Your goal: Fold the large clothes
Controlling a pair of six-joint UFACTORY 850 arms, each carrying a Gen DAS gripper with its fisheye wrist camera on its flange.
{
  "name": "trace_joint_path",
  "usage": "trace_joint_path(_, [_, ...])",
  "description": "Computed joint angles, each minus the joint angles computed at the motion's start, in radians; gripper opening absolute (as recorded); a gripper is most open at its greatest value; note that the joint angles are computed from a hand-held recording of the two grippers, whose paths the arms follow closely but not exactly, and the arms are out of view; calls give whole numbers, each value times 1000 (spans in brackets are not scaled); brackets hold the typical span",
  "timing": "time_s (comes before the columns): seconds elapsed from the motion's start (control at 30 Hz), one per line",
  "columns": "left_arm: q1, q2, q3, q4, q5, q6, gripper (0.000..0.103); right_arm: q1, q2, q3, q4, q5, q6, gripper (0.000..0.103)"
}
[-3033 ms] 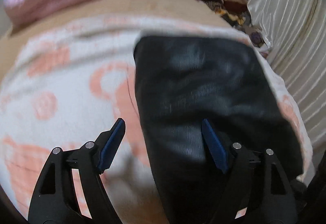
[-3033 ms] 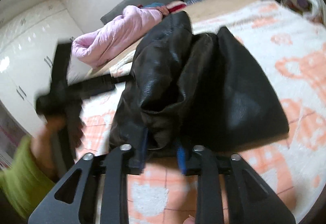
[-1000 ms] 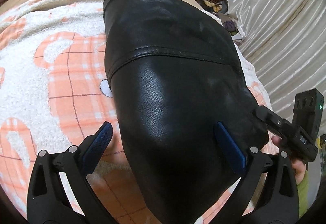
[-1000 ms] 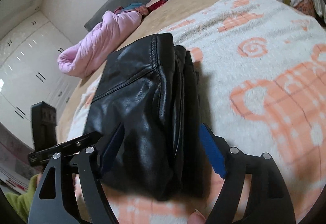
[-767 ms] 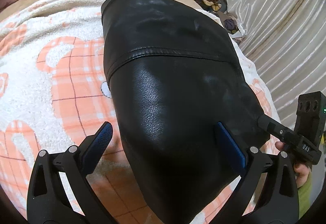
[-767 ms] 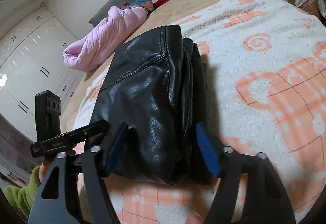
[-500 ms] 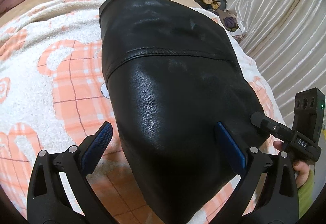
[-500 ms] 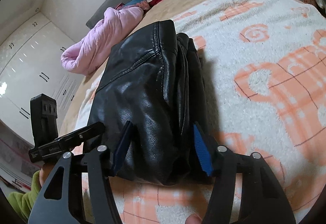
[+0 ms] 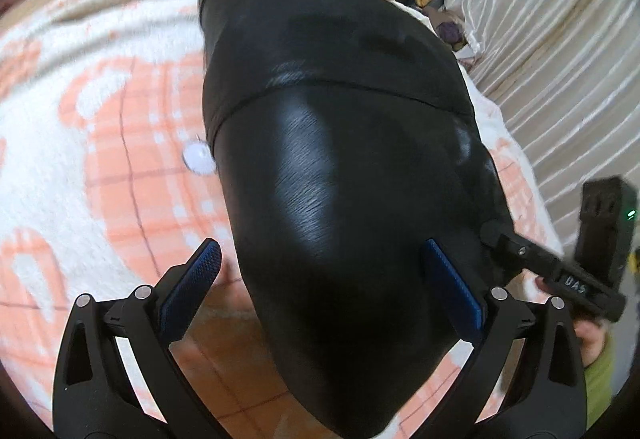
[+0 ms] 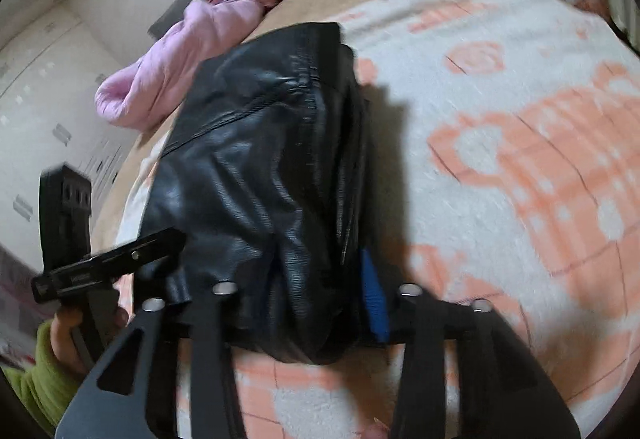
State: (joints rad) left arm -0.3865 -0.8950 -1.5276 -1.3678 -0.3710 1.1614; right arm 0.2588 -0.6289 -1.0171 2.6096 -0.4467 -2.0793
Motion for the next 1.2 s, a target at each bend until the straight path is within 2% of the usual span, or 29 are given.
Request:
trace_joint_path(0.07, [10, -10, -7, -11, -35, -15, 95, -2, 3, 4, 14, 9, -4, 59])
trace_joint_path(0.13, [19, -16, -8, -17, -61, -19, 95, -4, -3, -6, -6, 34, 25, 77])
trace_joint_path(0.2, [20, -19, -11, -13, -72, -32, 95, -21, -27, -11, -82, -3, 108, 78])
trace_joint_path(0.27, [24, -29, -23, 14, -91, -74, 95, -41, -54, -20, -153, -62, 197, 75])
trace_joint_path(0.3, [26, -37, -33, 24, -105, -93, 95, -51, -73, -24, -193, -125, 227, 55])
trace_joint_path(0.33, [27, -42, -42, 39, -112, -112, 95, -52, -82, -26, -209, -158, 249, 47])
trace_joint_path(0.4, [29, -35, -34, 49, -98, -98, 95, -35, -77, -24, -164, -143, 208, 45])
trace_joint_path(0.5, [28, -12, -24, 59, -44, -82, 95, -11, -72, -25, -143, -175, 215, 45])
trace_joint_path(0.6, [39, -9, -15, 147, -43, -148, 95, 32, -88, -60, -132, -135, 168, 45])
trace_joint_path(0.63, [40, -4, -6, 140, -32, -131, 95, 40, -94, -67, -109, -120, 147, 49])
trace_joint_path(0.77, [55, -15, -11, 90, -85, -106, 95, 17, -71, -63, -148, -67, 204, 74])
trace_joint_path(0.8, [50, -7, -4, 83, -68, -85, 95, 8, -36, -39, -115, -60, 163, 81])
trace_joint_path(0.87, [42, 11, 6, 89, -37, -61, 95, 1, 10, -11, 7, -70, 35, 86])
trace_joint_path(0.93, [44, 17, 13, 75, -43, -50, 95, -4, 28, -36, 137, -25, -62, 92])
trace_joint_path(1.03, [42, 21, 26, 35, -34, -22, 95, -19, -19, -156, 131, 39, -24, 92])
trace_joint_path(1.07, [41, 27, 35, 25, -28, -11, 95, -19, -41, -206, 129, 84, -12, 91])
trace_joint_path(1.13, [41, 41, 52, 26, -17, 1, 95, -17, -109, -336, 39, 201, 78, 87])
trace_joint_path(1.17, [40, 45, 53, 42, -16, -9, 95, -17, -135, -383, -60, 242, 169, 86])
trace_joint_path(1.2, [37, 51, 58, 44, -12, -9, 95, -13, -170, -433, -164, 281, 258, 71])
